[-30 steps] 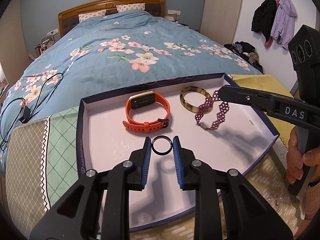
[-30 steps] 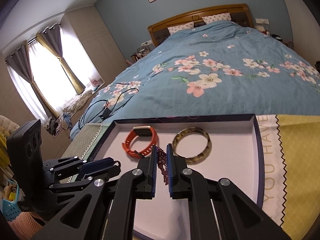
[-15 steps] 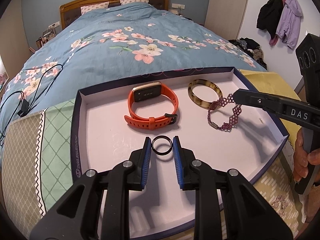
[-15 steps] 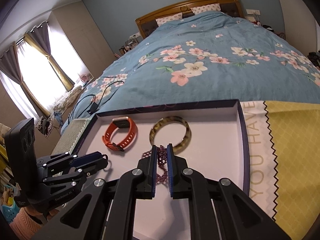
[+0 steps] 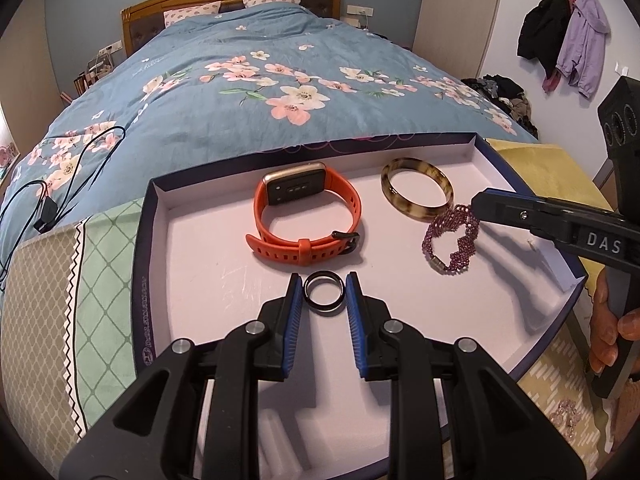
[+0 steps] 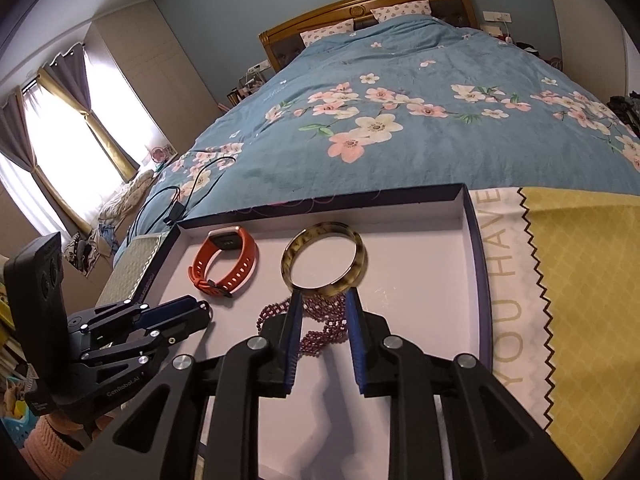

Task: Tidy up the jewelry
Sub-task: 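Lower the black ring and beaded bracelet into the tray and open both tools, then move the left tool to the green ring while the right tool reaches the clear bead bracelet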

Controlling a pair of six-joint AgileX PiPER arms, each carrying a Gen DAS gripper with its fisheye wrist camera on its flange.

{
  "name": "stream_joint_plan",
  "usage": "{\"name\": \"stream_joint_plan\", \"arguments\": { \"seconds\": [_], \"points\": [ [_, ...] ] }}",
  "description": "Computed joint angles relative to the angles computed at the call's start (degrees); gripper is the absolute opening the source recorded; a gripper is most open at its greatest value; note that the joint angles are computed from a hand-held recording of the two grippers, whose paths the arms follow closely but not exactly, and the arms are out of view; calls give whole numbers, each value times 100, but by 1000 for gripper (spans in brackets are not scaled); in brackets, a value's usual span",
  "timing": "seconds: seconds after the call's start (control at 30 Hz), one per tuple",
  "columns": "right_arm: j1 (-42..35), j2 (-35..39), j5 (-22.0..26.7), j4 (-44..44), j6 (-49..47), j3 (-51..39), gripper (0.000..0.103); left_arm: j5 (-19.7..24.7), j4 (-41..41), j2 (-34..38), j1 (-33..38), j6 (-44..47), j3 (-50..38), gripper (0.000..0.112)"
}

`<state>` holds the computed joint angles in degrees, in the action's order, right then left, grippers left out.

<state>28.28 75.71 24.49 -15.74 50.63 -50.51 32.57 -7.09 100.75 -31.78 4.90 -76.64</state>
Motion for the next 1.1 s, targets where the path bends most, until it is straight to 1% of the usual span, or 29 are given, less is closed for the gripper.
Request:
{"name": "stream_joint_plan", "arguments": {
  "seconds": [0.07, 0.13, 0.2, 0.27, 0.33, 0.4, 0.5, 0.57, 0.63, 0.7, 0.83, 0.9, 0.97, 1.07, 1.1],
  "points": [
    [35, -97, 20, -171, 171, 17, 23, -41, -45, -25, 4, 21, 29, 23],
    [84, -189, 35, -298, 289, 25, 28, -181, -51, -136, -2, 17, 147, 23],
    [242, -324, 147, -676, 618, 18, 32, -296, 101, -265, -34, -149, 253, 28],
    [337, -469, 187, -749, 644, 26, 33, -367, 178, -431, -48, -269, 344, 29],
    [553, -677, 328, -989, 841, 49, 38, -400, 101, -626, -30, -246, 443, 30],
    [756, -872, 451, -1146, 925, 75, 40, -427, 51, -887, -29, -198, 585, 31],
    [1169, -1174, 729, -1451, 1099, 117, 40, -423, -186, -1293, 9, 66, 841, 33],
    [1496, -1387, 937, -1670, 1273, 179, 41, -434, -186, -1631, -9, 97, 1070, 34],
    [1786, -1530, 1136, -1807, 1382, 228, 41, -380, -435, -1934, 40, 323, 1282, 36],
    [2119, -1676, 1339, -1930, 1510, 313, 41, -398, -401, -2226, 40, 278, 1506, 36],
    [2661, -1850, 1662, -2024, 1729, 512, 41, -356, -915, -2772, 131, 752, 2023, 37],
    [3041, -1875, 1903, -2178, 1987, 619, 41, -372, -715, -3025, 34, 598, 2283, 37],
    [3417, -1856, 2115, -2282, 2232, 717, 41, -368, -720, -3182, -35, 613, 2486, 38],
    [3797, -1826, 2303, -2313, 2412, 828, 41, -370, -562, -3402, -178, 475, 2772, 40],
    [3844, -1840, 2301, -2290, 2434, 879, 41, -375, -476, -3461, -224, 384, 2859, 40]
  ]
}}
